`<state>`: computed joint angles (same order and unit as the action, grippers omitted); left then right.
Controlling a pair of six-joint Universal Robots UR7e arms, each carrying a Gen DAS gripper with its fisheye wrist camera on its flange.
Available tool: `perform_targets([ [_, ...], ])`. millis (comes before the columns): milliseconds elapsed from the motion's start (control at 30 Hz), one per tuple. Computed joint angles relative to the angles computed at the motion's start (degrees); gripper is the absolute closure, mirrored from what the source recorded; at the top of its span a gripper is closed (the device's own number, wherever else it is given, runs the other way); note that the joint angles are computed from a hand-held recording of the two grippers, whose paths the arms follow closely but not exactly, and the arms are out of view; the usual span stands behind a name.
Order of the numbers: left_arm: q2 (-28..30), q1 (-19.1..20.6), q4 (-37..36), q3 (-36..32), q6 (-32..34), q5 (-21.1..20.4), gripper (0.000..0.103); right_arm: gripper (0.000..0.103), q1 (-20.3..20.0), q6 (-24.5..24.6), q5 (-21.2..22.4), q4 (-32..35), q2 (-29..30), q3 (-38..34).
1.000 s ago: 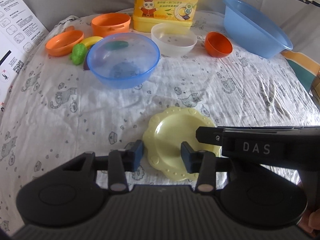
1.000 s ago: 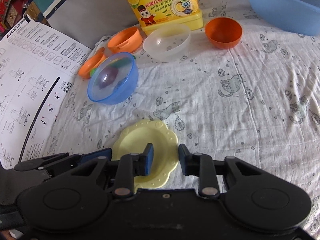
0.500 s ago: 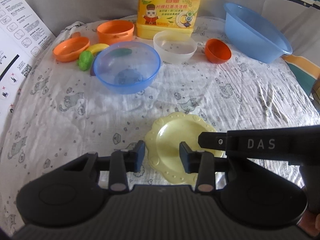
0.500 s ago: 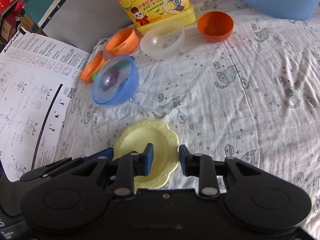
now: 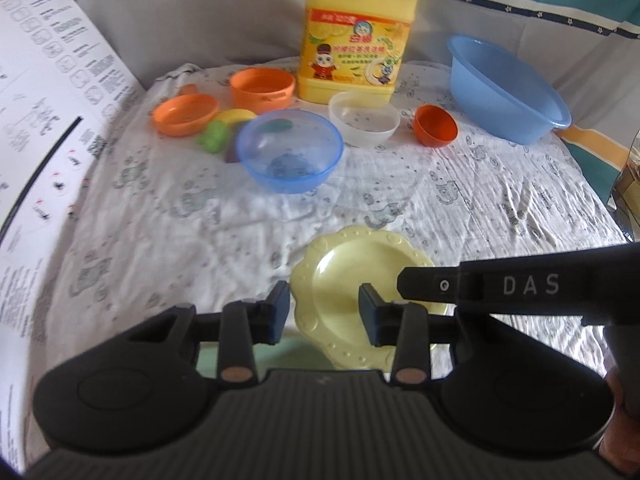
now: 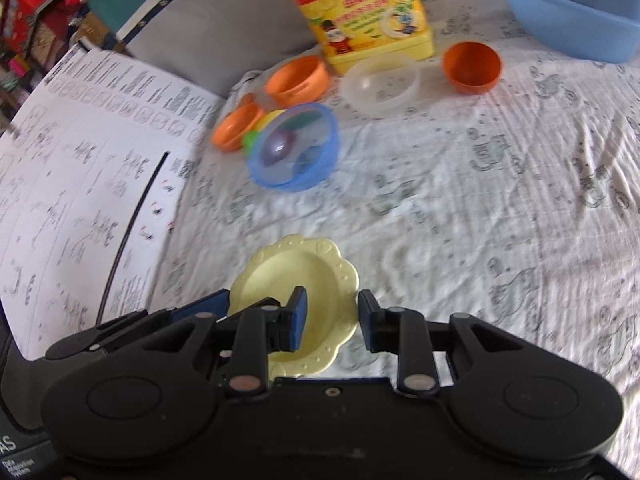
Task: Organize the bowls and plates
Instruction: 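Carry the yellow plate onto the green tray and open both grippers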
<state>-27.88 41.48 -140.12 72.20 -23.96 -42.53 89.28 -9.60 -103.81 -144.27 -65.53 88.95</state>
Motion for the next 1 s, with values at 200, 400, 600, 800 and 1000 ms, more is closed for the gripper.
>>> perform_targets([
  [200,-5.40,-1.32,-1.82,7.85,-2.98,1.56,0.066,0.075,2.83,-0.72,-0.11,-0.05,-1.15,2.91],
  [400,-9.81,-2.17,-2.25,14.61,-6.47,2.39,0.066,0.075,4.44,-1.18,-0.25,1.29,-1.51,4.91],
  [600,-13.03,-2.23,-1.66,19.75,-10.03,1.81,0.066,0.075,5.36,-1.35,-1.10,2.89,-1.35,6.64],
  [800,-14.17,-1.78,-1.88,21.92,-11.46,0.83,0.066,0.075,5.78,-1.53,-2.24,3.61,-0.61,7.07],
  [1000,-13.90,-1.16,-2.32,21.89,-10.60,0.20,0.066,0.075,5.76,-1.38,-2.98,3.64,-0.13,7.15],
])
